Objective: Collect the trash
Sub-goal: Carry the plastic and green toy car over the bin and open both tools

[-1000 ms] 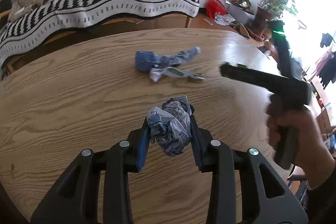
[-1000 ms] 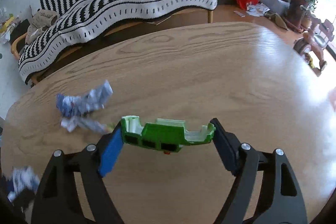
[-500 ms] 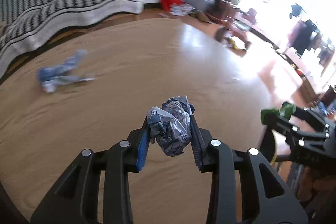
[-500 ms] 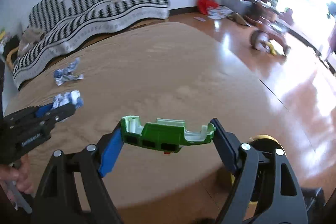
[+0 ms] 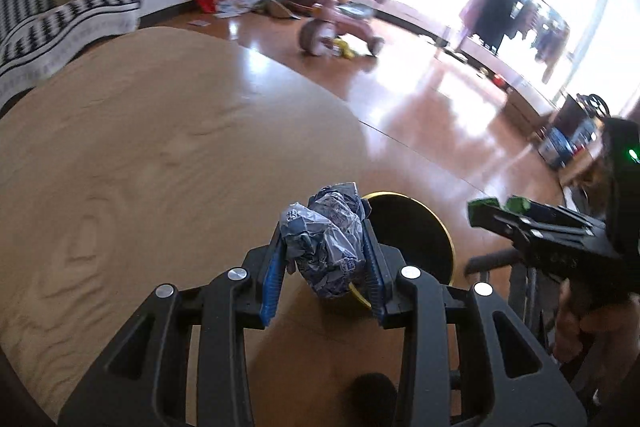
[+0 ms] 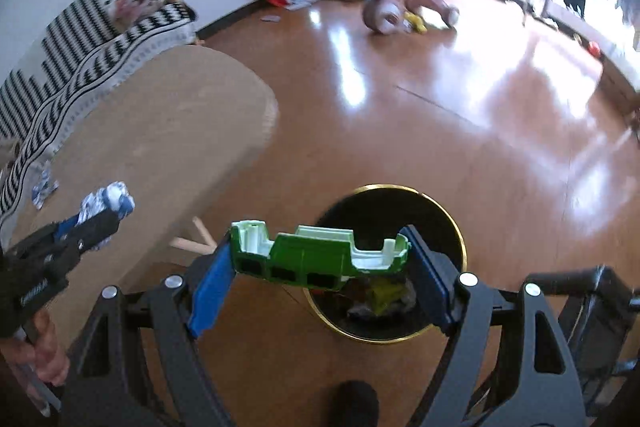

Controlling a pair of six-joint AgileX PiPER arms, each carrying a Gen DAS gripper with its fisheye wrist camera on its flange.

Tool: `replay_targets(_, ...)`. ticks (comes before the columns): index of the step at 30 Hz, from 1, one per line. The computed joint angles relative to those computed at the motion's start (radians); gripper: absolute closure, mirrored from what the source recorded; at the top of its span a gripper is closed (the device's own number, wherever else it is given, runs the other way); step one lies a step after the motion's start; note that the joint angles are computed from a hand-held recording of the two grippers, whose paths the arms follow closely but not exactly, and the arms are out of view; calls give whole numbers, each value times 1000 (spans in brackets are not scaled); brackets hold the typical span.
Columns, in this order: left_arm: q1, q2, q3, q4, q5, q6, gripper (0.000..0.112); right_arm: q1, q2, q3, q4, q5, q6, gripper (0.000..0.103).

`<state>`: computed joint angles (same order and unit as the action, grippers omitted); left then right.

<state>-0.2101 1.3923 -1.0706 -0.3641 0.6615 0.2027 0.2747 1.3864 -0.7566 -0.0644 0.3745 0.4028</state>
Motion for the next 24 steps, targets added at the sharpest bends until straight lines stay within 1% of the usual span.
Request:
replay_targets(3,-55,29,-2,18,-23,-21,77,-62,31,-1,112,0,-125,25)
replay_targets(7,-90,49,6,32,-42,-34,78,-106,52,0,172,-3,-192,25)
replay_targets(12,-98,71,-3,38,-48,-50,78,-104,82,-31,157,2,-166,25)
replay_targets(15,-96,78,-14,36,-44,-48,77,-113,87,-33,170,0,-179,25)
replay_targets(19,-117,93,-25,53,-53,-78,77,-109,92,-42,131,8,-128,25)
replay_targets(22,-129,95,-26,64,-55,-93,78,-127,94,-42,176,12,-169,22)
replay_targets(24,-138,100,-24,68,-62,-99,78,-145,91,-41,210,12,-211,22)
